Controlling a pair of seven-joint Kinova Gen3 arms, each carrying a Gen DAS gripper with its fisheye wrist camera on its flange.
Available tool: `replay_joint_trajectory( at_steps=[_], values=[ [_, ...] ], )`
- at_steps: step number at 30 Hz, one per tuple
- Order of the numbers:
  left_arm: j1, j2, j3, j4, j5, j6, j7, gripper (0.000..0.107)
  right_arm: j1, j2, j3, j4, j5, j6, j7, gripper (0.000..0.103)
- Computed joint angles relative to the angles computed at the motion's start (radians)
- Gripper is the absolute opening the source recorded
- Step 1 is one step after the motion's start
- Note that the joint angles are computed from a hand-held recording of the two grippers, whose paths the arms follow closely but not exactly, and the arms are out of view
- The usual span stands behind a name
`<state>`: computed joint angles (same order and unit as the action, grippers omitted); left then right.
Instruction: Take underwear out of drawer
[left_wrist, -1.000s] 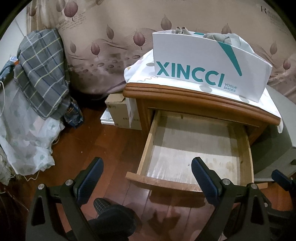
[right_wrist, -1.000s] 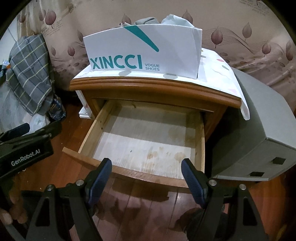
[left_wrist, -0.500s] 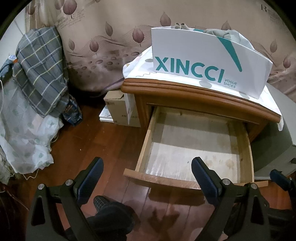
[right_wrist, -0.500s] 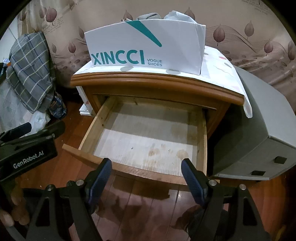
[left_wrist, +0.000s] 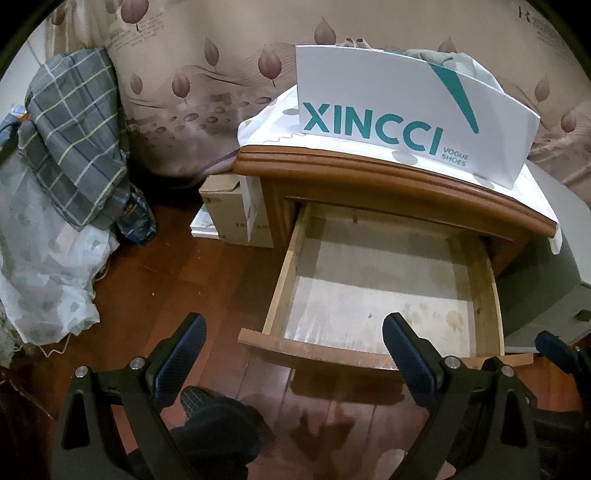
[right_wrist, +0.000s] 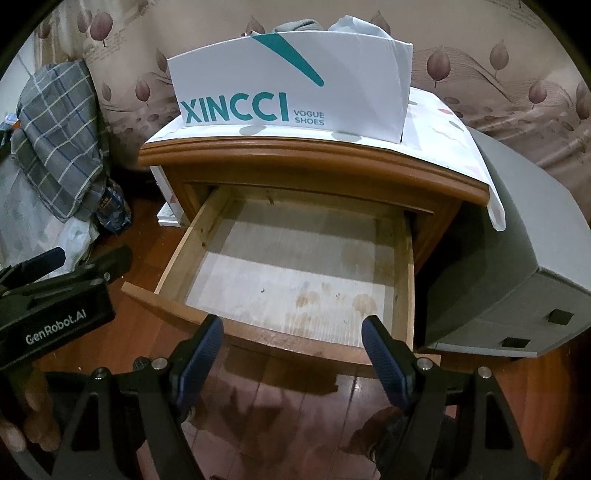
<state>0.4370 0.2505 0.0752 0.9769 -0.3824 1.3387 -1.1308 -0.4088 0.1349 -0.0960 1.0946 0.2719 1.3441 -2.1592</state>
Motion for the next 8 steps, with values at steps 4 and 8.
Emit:
replay_joint_trajectory(
  at_steps=[4,8],
  values=[
    [0.003,0.005,-0.002,-0.010,-0.003,0.012,0.003,0.095,-0.001,0.000,0.000,0.000,0.002,0.000,0.001,0.079],
    [0.009,0.000,-0.001,-0.005,-0.010,0.008,0.004,0.096,-0.002,0.001,0.000,-0.002,0.006,0.001,-0.002,0.079]
  ],
)
